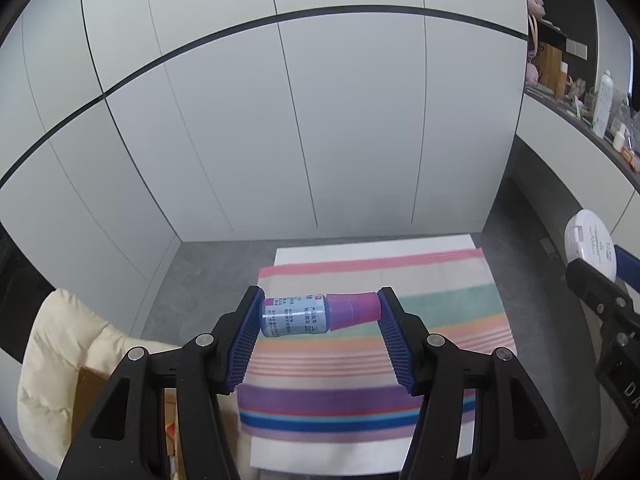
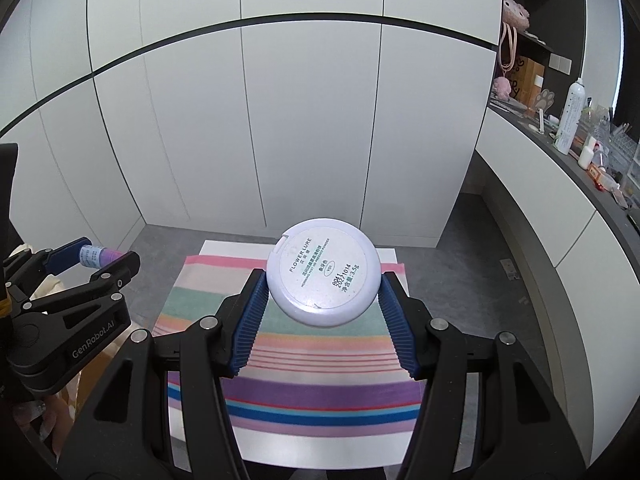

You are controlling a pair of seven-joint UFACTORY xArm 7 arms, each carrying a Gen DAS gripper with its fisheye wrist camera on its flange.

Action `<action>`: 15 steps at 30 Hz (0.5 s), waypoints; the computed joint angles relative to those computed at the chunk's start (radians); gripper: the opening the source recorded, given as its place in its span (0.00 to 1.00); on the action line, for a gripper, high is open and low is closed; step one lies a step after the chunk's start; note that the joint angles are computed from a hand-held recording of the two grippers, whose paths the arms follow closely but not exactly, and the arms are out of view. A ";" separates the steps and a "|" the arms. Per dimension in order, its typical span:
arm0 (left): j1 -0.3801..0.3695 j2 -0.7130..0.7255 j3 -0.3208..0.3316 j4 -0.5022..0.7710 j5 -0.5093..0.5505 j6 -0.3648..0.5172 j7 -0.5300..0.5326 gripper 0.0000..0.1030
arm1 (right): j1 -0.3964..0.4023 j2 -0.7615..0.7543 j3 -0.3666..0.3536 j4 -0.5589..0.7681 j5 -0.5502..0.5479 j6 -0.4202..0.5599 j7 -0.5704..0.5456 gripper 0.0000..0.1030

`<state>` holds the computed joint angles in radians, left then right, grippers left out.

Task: Organize objects
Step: 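Lift the white compact and blue-pink tube off the cloth with both tools, then carry the white compact and tube with both tools over the cardboard box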

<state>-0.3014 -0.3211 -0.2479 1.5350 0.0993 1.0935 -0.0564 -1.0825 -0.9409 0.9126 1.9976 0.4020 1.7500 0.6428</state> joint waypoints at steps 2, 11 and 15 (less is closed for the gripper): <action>-0.005 -0.040 0.010 -0.033 -0.008 -0.004 0.021 0.57 | 0.000 0.006 0.002 0.028 0.002 0.031 0.009 0.58; -0.011 -0.214 0.053 -0.123 -0.097 0.053 0.142 0.57 | -0.010 -0.005 -0.035 0.182 0.071 0.194 0.024 0.58; 0.000 -0.277 0.080 -0.157 -0.143 0.104 0.176 0.57 | 0.018 -0.025 -0.075 0.206 0.126 0.232 0.054 0.58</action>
<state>-0.3013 -0.5983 -0.1677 1.3779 -0.0432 1.1980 0.1191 -1.0647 -0.9664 0.8376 2.2035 0.5279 1.9825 0.6964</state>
